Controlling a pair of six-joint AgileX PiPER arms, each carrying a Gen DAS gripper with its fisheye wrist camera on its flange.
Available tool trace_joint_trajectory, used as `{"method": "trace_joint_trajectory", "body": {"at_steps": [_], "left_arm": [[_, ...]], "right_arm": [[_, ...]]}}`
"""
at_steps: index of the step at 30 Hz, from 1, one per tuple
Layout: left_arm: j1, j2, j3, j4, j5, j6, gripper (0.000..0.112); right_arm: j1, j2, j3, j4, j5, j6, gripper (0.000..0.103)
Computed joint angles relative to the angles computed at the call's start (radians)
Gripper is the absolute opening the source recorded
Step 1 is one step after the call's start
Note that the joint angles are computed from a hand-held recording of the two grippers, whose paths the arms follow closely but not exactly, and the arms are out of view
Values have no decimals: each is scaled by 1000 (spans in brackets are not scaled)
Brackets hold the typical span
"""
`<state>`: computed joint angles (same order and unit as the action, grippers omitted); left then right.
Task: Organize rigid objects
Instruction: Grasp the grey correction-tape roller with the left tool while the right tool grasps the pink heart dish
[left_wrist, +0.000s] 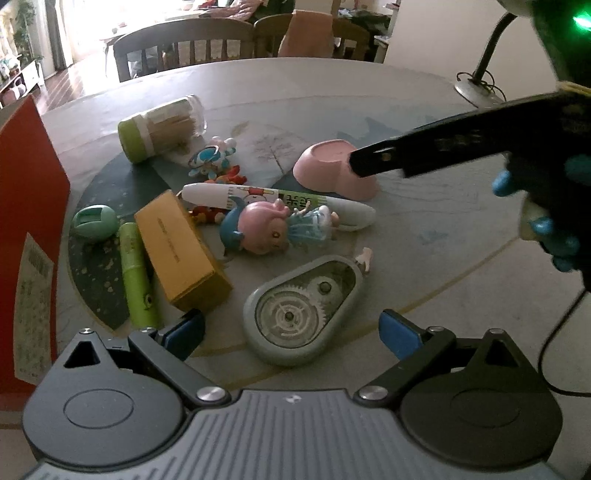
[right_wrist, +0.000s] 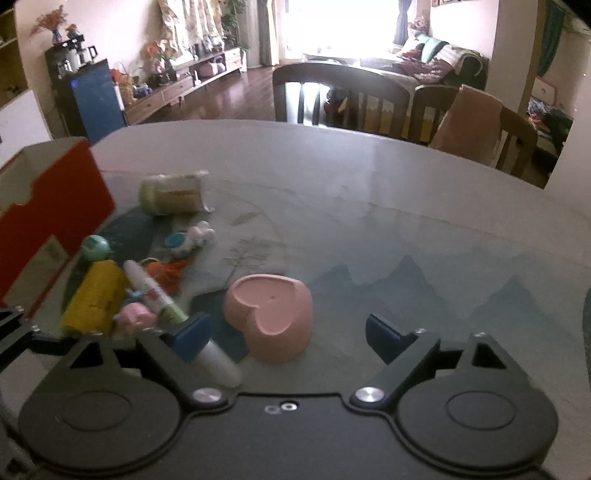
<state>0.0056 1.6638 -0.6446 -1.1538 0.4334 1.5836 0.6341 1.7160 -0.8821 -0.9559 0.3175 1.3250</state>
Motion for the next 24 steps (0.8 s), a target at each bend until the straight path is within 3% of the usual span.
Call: {"method": "trace_joint_trajectory", "body": {"at_steps": [8, 15, 21, 24], "left_arm": [[-35, 3, 26, -141, -40, 179, 96], [-47, -6, 50, -244, -71, 294, 84], [-53, -18, 61, -290, -87, 337, 68], [-65, -23, 61, -266, -94, 306, 67]], "right_arm": [[-27, 105, -70, 9, -21, -36, 85], [-34, 150, -100, 33, -49, -77, 80], [-15, 171, -104, -115, -37, 59, 81], [-12, 175, -99, -183, -44, 115, 76]]}}
